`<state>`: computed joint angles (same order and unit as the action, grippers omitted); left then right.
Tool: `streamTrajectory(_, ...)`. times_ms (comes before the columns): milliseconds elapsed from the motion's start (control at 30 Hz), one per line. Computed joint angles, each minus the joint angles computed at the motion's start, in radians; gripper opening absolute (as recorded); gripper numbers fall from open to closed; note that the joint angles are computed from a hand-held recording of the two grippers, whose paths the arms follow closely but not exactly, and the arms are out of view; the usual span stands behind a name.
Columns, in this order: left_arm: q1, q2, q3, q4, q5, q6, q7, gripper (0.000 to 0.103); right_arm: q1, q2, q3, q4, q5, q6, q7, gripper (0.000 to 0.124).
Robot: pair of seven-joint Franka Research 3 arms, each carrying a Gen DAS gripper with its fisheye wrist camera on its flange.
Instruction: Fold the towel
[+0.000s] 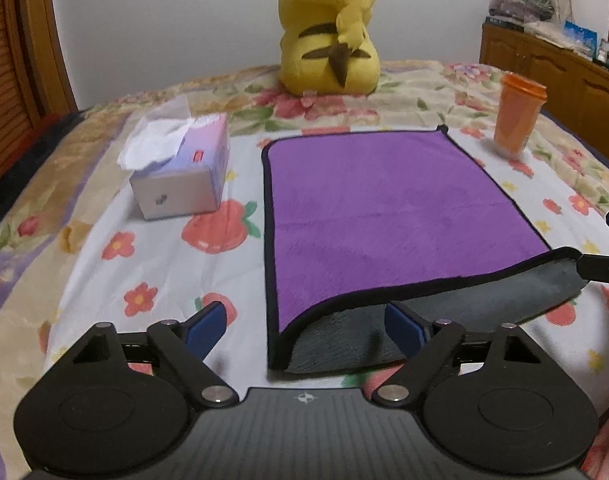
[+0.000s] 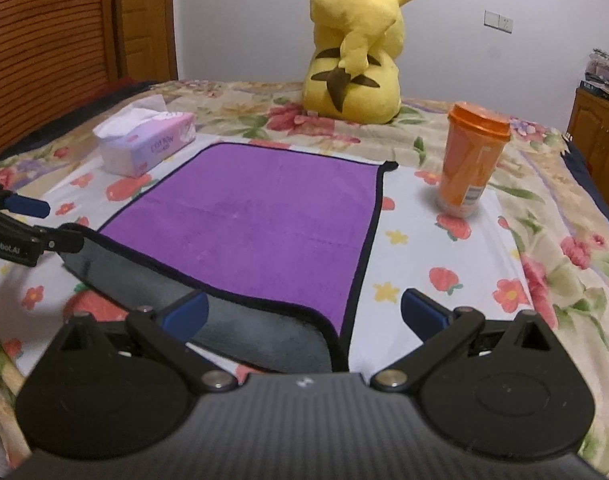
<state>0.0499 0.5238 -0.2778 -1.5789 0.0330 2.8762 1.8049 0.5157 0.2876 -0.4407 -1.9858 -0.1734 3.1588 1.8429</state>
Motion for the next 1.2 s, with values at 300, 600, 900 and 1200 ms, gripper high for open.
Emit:
streamTrajectory(300, 0.018, 0.041, -0.015, 0.072, -0.051, -0.094, 0.024, 0.063, -0.208, 0.022, 0.23, 0.06, 0.109, -0.116, -0.113, 0.088)
streamTrajectory(600, 0.013, 0.069, -0.011, 0.122, -0.086, -0.174, 0.057, 0.051, -0.329, 0.037, 0.363, 0.1, 0.246, -0.205, -0.219, 0.078)
streamTrajectory(900, 0.004, 0.077, -0.001, 0.136, -0.1, -0.205, 0.064, 0.044, -0.365, 0.032, 0.408, 0.114, 0.34, -0.256, -0.316, 0.058)
streamTrajectory(1200, 0.023, 0.07, -0.03, 0.125, -0.148, -0.208, 0.123, 0.016, -0.345, 0.038, 0.37, 0.122, 0.315, -0.266, -0.289, 0.022)
